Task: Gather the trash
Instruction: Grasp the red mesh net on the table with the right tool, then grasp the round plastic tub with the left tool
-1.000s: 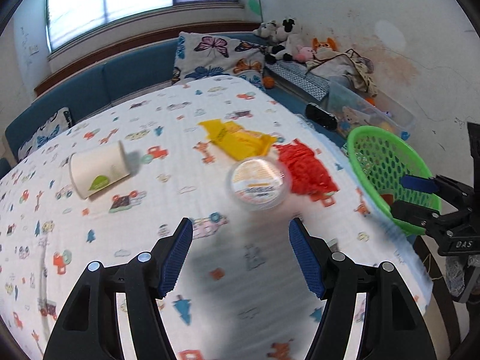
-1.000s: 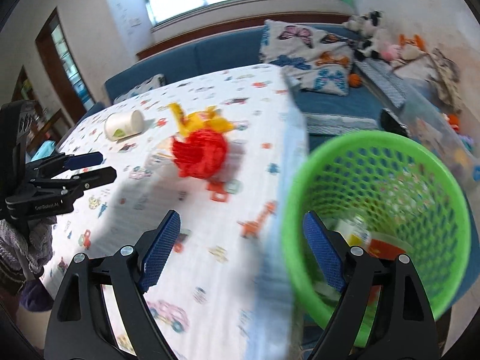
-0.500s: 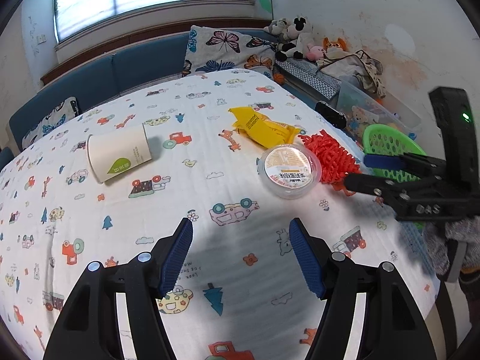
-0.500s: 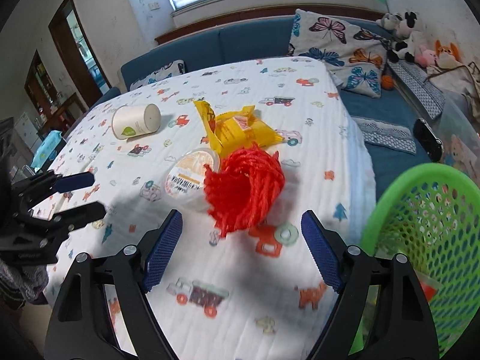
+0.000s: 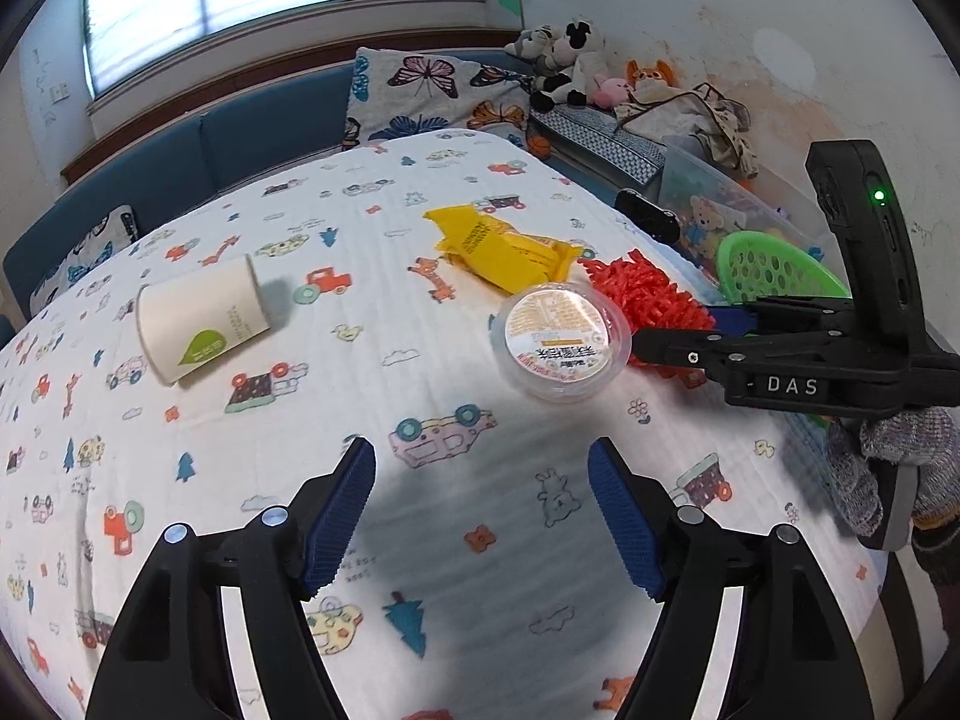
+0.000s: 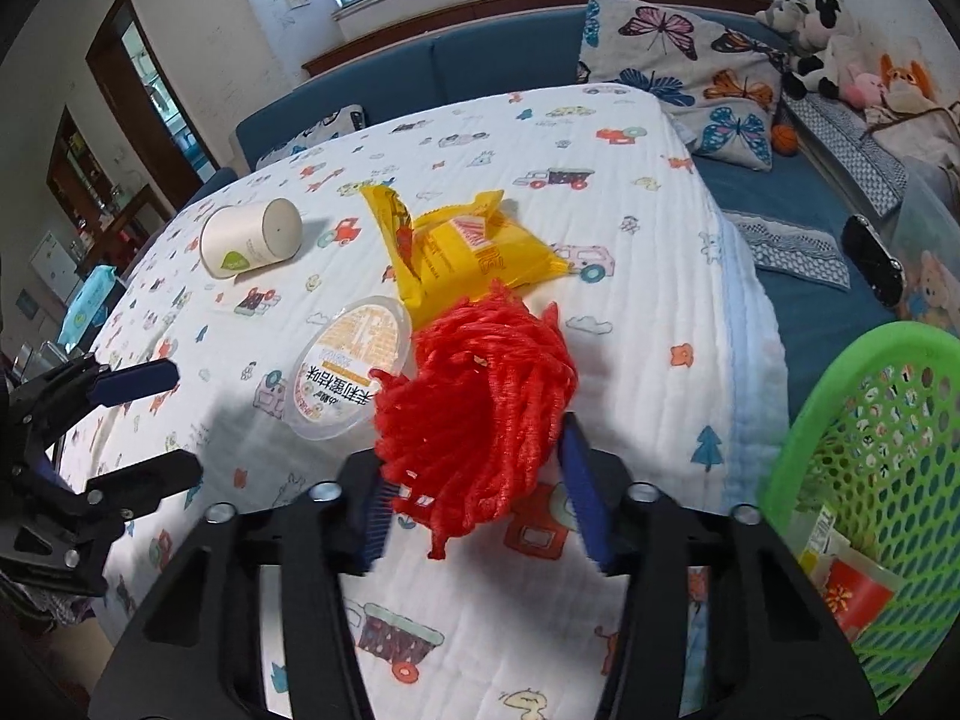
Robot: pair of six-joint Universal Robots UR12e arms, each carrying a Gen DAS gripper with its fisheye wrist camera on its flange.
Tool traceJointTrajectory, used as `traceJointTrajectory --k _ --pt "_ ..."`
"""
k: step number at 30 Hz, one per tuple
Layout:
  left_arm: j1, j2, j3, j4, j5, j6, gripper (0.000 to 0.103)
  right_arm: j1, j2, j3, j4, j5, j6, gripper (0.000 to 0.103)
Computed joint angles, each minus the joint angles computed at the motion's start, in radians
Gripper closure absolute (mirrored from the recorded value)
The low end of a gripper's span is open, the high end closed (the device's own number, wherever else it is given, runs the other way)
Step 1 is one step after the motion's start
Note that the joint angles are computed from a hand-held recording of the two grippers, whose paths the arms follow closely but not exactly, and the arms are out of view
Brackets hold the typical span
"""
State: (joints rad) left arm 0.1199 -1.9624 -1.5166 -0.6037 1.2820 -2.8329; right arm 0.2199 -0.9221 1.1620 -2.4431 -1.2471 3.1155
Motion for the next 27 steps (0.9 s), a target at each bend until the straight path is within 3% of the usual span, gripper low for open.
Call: traceJointTrajectory --k 4,7,27 --pt "-0.008 -0.013 0.016 -0.007 0.004 0.012 0.030 -0.003 -0.012 0.021 -0.024 0.004 0.013 0.063" --pt "-0.016 -0.025 0.031 -0.010 0.008 0.026 0.025 -0.010 -0.028 0.043 -0.050 0.007 0.030 0.063" --pt "-0.050 -0.100 0.134 -0.085 -0.023 0.058 0.019 -0.037 -0.115 0.159 -0.140 -0.019 0.073 0.064"
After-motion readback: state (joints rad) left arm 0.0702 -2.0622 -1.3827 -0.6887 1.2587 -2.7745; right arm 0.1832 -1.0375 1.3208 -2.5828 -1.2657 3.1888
